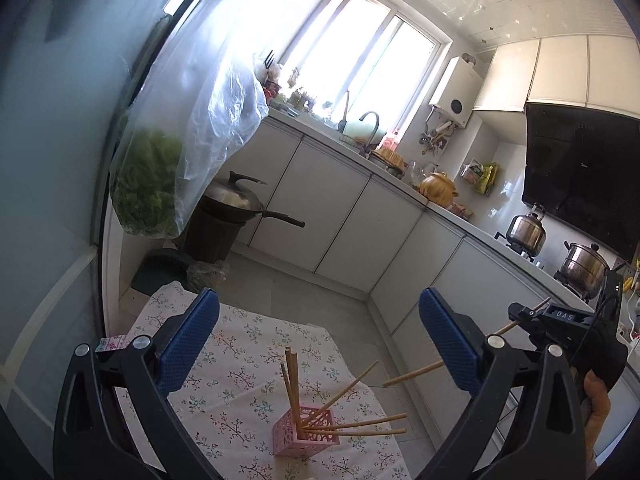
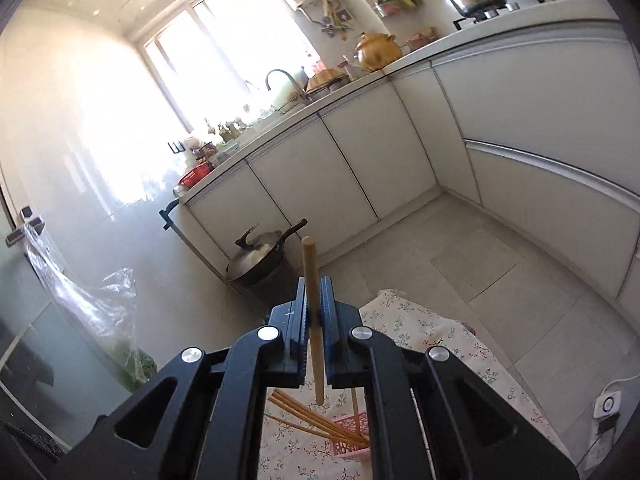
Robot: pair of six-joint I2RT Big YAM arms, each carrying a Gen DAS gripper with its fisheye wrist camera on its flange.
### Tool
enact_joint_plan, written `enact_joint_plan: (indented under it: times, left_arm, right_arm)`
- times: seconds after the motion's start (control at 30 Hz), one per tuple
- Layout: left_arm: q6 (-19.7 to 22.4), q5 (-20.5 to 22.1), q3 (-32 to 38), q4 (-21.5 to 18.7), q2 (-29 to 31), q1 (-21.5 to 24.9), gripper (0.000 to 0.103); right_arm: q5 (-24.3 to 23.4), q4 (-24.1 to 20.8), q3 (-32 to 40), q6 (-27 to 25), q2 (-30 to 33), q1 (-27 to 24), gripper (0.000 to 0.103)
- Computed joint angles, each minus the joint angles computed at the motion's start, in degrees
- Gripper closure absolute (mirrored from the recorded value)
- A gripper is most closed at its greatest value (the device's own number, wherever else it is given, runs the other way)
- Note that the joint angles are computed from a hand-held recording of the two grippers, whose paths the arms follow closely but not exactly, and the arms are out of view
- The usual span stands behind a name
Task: Organize utensils
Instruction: 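Raise the chopstick over the pink holder and open the right tool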
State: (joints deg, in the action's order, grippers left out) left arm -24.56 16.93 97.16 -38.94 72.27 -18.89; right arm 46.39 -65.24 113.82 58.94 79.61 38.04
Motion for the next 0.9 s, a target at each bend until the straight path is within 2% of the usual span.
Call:
enact_joint_plan:
  times: [0.1,0.23,0.53,0.73,0.77,0.8,0.83,0.87,0.9]
  left_arm:
    - [-0.8,0.8,-0.1,0.3,-0.1,0.8,0.007]
    - [-1.0,1.1,-0.1,0.3,0.0,1.3,0.007]
    - [-0.8,0.7,0.4,-0.6,0.7,1.3,0.007]
    - [-0.3,0.5,0.8,-1.2,1.4,1.3,0.007]
    - [-0.2,0.5,0.9,-1.4,1.6,1.2,0.007]
    - [0.1,0.4,1.0,-1.6,1.8,1.0,0.007]
    - [0.4,0.3,1.1,-1.8,1.9,0.9,0.007]
    - [0.8,0.2,1.1,-2.1,2.1,0.7,0.007]
    - [1.2,0.1,1.2,-2.4,2.2,0.5,0.007]
  right_arm:
    - [1.6,-2.7,3.3,-0.7,3.5,2.4,0.097]
    - [2.8,-4.0,3.8,-1.8,6.2,3.7,0.097]
    - [5.8,-4.1,1.2,-4.0,8.3,4.6,0.097]
    - [4.4,-2.6,0.2,-4.6,9.6,2.8,0.097]
    - [4.0,-1.4,-0.7,-4.7,9.5,2.7,0.094]
    - [3.9,-0.8,-1.1,-4.6,9.6,2.6,0.086]
    - [3.7,-0.4,-1.7,-4.8,9.7,2.6,0.074]
    - [3.8,0.5,-2.4,-4.8,9.5,2.7,0.049]
    - [4.3,1.9,-3.6,-4.6,9.0,2.9,0.048]
